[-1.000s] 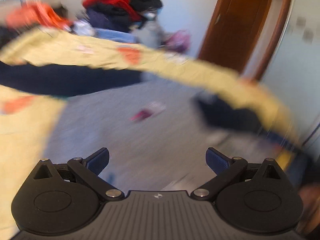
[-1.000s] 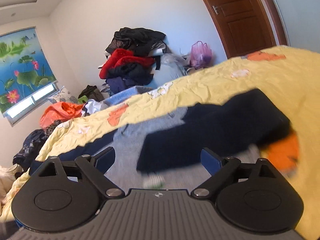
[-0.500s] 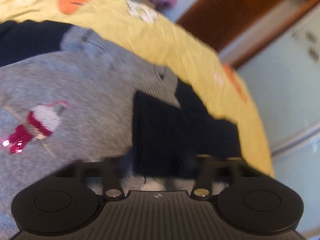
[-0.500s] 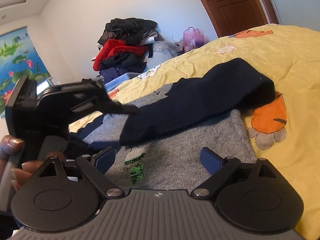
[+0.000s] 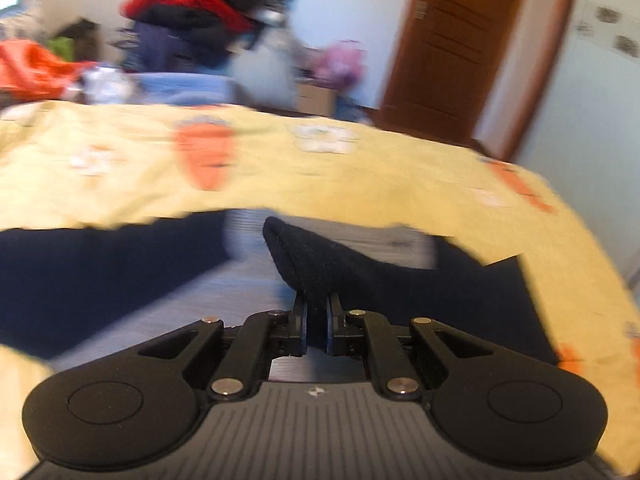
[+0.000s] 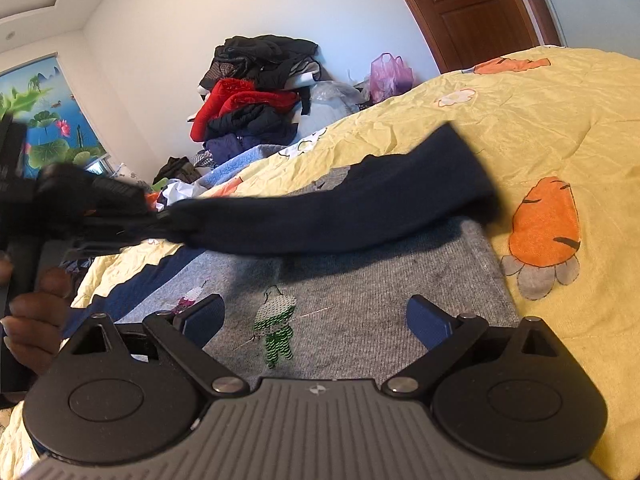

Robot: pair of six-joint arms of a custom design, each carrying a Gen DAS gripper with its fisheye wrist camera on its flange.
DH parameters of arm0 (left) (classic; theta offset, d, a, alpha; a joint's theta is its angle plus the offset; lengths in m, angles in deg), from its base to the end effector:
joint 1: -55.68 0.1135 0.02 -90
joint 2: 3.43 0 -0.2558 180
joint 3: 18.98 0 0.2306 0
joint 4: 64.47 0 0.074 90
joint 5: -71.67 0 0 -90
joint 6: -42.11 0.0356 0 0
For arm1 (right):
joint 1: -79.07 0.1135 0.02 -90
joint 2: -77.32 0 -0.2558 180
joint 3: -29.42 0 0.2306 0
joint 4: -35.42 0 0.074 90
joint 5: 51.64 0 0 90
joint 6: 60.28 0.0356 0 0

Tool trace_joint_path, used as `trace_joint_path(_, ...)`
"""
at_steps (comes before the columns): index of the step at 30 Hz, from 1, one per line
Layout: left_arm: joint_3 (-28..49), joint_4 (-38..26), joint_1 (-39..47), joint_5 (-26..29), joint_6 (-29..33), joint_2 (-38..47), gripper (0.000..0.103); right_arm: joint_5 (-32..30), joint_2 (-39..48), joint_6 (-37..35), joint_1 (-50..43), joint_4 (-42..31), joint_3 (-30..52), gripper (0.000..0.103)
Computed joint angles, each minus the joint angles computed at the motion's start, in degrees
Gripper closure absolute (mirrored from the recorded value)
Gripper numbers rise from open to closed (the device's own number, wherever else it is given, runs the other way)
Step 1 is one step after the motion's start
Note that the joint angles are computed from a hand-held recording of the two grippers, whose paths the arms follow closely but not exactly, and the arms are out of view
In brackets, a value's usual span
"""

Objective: Fold small clothes

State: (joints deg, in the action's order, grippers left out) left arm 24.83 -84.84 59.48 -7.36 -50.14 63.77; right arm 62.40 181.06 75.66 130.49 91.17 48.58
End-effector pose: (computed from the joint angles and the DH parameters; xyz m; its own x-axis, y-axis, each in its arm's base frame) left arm 0.2112 0.0072 0.1824 -0.6924 -0.0846 -0.7165 0.0449 0.9861 -0.1599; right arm 0.1335 0.1441 0.0810 -0.5622 0.3476 -0.7504 -0.1256 0.8610 0.4929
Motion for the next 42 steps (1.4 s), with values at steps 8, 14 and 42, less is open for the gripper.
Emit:
trace_joint_path(8,-8.72,16.33,13.35,5.62,8.61,11.48,0.095,1.06,-3.86,-0.65,0.63,-7.08,1.67,0.007)
trace_joint_path(14,-19.96,42.08,6.54,-2.11,6.11,16.97,0.094,-2.88,-11.91,-13.44,-7.42,-23.84,13.51,0.001)
trace_joint_path(42,49.47,-0.77,65.45,24.46,-12.61,56.74,0.015,-0.47,8.41,-25.49,-12.81,-45.25,39.31,0.0)
